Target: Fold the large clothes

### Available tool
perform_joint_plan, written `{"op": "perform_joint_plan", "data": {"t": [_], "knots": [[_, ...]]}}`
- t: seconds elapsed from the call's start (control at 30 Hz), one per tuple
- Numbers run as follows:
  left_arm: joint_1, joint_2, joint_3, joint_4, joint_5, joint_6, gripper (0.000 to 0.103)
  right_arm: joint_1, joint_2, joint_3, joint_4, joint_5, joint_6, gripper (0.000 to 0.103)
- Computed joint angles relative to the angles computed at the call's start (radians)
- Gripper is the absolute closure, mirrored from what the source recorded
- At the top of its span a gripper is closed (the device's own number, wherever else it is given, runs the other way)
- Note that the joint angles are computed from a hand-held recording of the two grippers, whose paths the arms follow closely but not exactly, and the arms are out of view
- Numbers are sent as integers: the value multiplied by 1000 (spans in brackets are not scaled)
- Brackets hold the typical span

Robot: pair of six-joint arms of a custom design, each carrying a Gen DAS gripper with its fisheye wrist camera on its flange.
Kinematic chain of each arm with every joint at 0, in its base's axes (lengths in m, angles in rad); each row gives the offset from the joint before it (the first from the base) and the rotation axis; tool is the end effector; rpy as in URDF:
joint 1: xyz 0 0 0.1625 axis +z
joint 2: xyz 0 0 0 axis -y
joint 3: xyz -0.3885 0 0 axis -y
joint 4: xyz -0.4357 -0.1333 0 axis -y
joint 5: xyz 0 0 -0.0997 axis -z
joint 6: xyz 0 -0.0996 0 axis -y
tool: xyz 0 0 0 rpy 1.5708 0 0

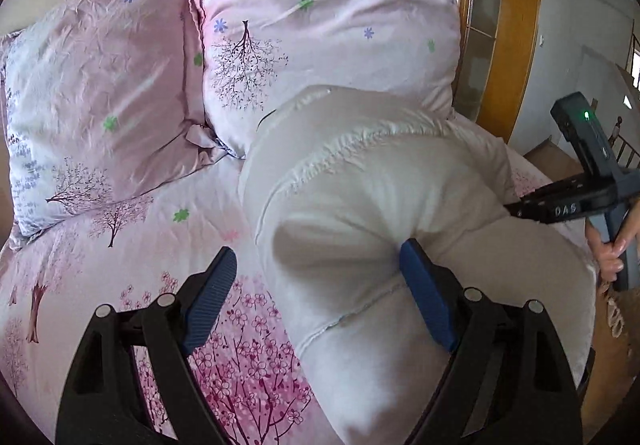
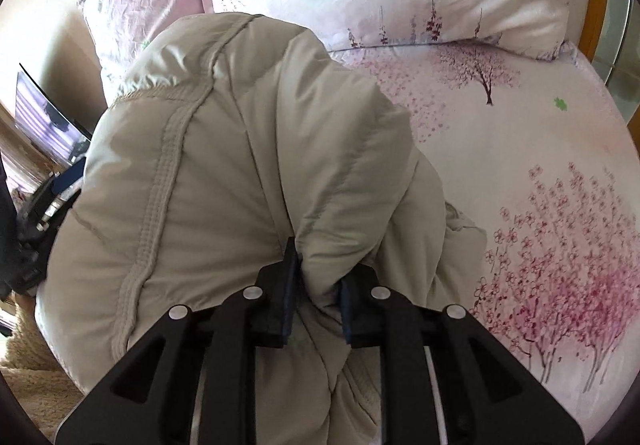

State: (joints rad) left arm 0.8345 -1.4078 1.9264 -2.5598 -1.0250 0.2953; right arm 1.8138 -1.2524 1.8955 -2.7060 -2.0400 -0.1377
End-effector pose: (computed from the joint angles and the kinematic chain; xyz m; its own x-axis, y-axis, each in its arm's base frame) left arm -0.2450 -0.5458 0.2992 -0.5828 0.5746 -0.5746 0.8030 0.5156 -0.2990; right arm 0.2301 -0.5613 0.2390 -0.8793 -0.1246 0.4596 -0.3360 0.8464 -0.4133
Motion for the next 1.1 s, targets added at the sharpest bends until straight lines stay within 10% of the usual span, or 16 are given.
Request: {"op": "perform_joint_plan", "data": {"t": [0.77, 1.1], "knots": [[12, -10, 31, -17, -3, 32, 18, 116, -80, 287, -511, -20, -92, 74], [8, -16, 51, -41, -11, 33, 18, 22, -51, 340, -578, 73, -65, 74]]}}
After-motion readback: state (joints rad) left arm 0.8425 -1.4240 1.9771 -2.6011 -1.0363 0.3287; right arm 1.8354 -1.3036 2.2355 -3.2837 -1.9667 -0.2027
